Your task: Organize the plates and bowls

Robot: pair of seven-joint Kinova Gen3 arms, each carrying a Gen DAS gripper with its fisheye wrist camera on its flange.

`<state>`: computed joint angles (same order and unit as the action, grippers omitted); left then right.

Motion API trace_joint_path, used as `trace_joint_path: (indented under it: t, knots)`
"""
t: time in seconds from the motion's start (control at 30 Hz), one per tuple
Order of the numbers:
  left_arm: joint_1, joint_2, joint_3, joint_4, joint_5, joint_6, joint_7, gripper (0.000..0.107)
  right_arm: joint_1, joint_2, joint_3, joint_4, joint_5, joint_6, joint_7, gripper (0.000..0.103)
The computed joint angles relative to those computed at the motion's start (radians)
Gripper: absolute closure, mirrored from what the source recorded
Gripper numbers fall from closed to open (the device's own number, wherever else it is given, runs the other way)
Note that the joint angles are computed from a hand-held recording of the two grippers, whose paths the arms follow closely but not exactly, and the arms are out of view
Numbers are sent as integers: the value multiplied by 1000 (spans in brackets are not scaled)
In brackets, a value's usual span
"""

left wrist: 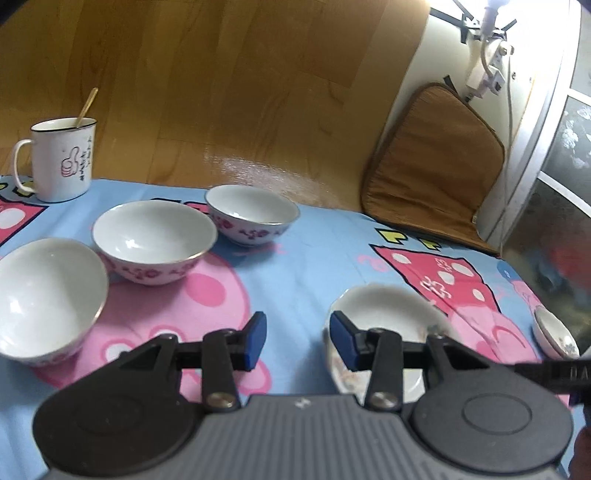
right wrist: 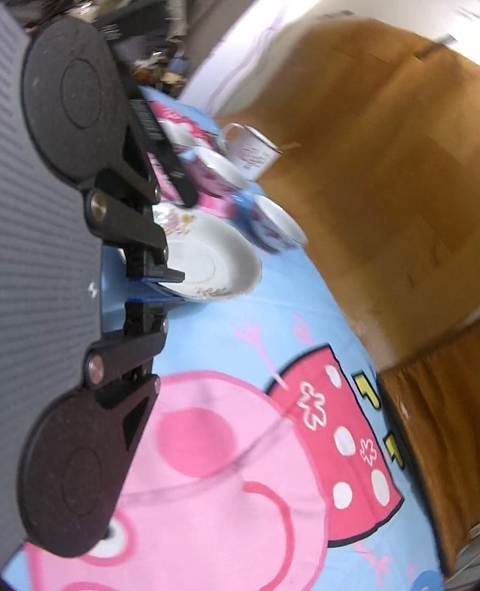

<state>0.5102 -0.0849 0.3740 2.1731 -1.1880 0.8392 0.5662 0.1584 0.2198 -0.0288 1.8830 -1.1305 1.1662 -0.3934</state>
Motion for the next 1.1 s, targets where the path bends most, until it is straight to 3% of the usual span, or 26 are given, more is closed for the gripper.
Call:
trace_joint_path:
  t: [0.1, 0.23, 0.37, 0.5, 0.63, 0.77, 1.1]
  knots:
    - [-1, 5, -10, -16, 24, -24, -42, 69, -7, -16, -4, 25, -20, -38, 44, 87]
    - [-29, 6, -49, -46, 123, -126, -159, 71, -44, -36, -16, 49, -51, -136, 106, 86]
    - [-48, 22, -41, -69, 164, -127, -190, 93, -53, -41, -12, 69, -82, -180, 176, 86]
    - [-67, -16, -38, -53, 193, -155, -139, 96, -49, -56, -8, 85, -96, -185, 203, 91]
    - [-53, -6, 32, -93, 149, -41, -125, 96, -48, -101, 4, 140, -154, -208, 322, 91]
    - [14, 43, 51, -145, 119, 83, -131, 96, -42, -99, 30, 159, -189, -184, 347, 91]
    - [110, 133, -24, -256, 131, 88, -232, 96, 15, -91, 75, 204, -254, -156, 414, 91]
